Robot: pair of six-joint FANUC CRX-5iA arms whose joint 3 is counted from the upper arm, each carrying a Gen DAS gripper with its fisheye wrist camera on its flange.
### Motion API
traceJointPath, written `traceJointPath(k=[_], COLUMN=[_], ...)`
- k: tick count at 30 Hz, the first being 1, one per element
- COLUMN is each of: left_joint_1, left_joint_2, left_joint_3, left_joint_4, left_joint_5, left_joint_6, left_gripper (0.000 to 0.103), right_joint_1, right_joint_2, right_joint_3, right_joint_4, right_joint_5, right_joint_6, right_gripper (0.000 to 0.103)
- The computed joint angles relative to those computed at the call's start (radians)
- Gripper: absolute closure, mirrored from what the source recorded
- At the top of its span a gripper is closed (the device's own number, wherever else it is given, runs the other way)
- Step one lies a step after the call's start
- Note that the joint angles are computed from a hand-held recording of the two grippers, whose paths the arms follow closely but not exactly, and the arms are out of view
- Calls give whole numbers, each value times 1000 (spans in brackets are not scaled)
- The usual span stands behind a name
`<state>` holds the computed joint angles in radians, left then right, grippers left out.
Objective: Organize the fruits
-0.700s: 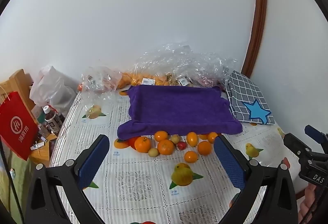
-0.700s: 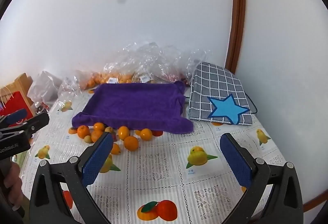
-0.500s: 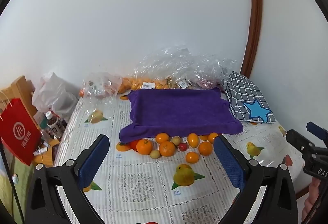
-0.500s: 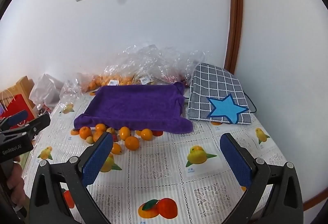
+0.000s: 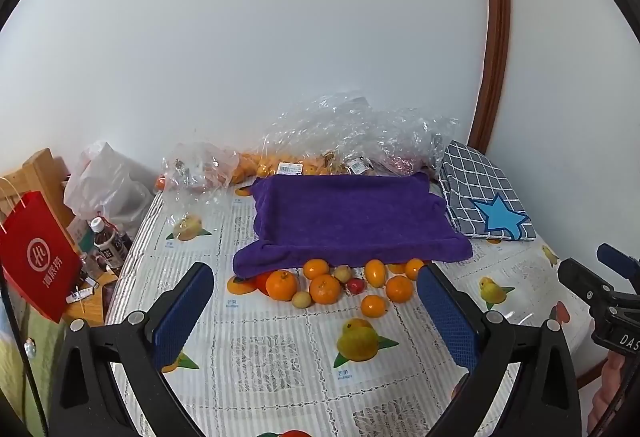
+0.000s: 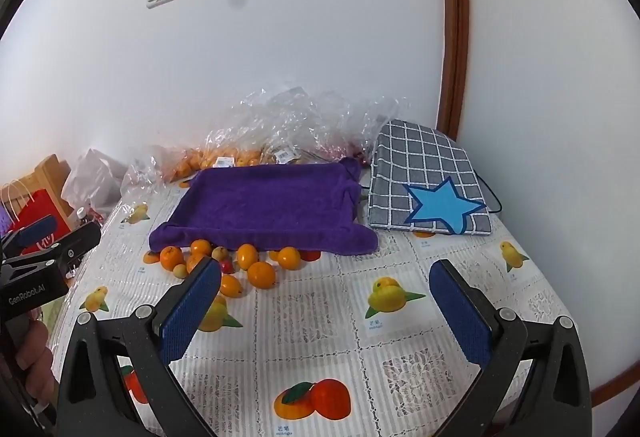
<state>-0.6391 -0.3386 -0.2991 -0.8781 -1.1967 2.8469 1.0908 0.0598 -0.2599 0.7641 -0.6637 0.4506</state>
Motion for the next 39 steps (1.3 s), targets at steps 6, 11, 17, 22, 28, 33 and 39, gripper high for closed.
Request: traceJointPath(k=[6,11,17,22,28,33,39], left_joint_1=[1,-5,-10,-16,-15,-16,-17], left_joint_2=[-1,-1,-4,-6,-9,-9,-13], left_joint_3=[-4,-6,-9,-10,-11,-11,-12], left_joint_4=[-1,-6,-11,-12,-12,-13,-13], left_joint_5=[1,-4,-8,-12,-14,-16,-19], left_joint_6=[6,13,18,24,22,24,23], left_gripper=[1,1,1,1,1,1,1], right_joint_1=[3,3,5,8,14,13,16], right_joint_2=[-5,-6,-5,-6,-9,-12,-14], right_joint_3=[-11,-16,-16,-18,-23,-25,-28], right_joint_4=[9,16,19,27,40,40,37], right_joint_5=[7,11,10,11,12,14,13], right_joint_6=[-8,-11,-15,-20,-25,-24,-21], right_gripper=[0,0,0,0,0,0,0])
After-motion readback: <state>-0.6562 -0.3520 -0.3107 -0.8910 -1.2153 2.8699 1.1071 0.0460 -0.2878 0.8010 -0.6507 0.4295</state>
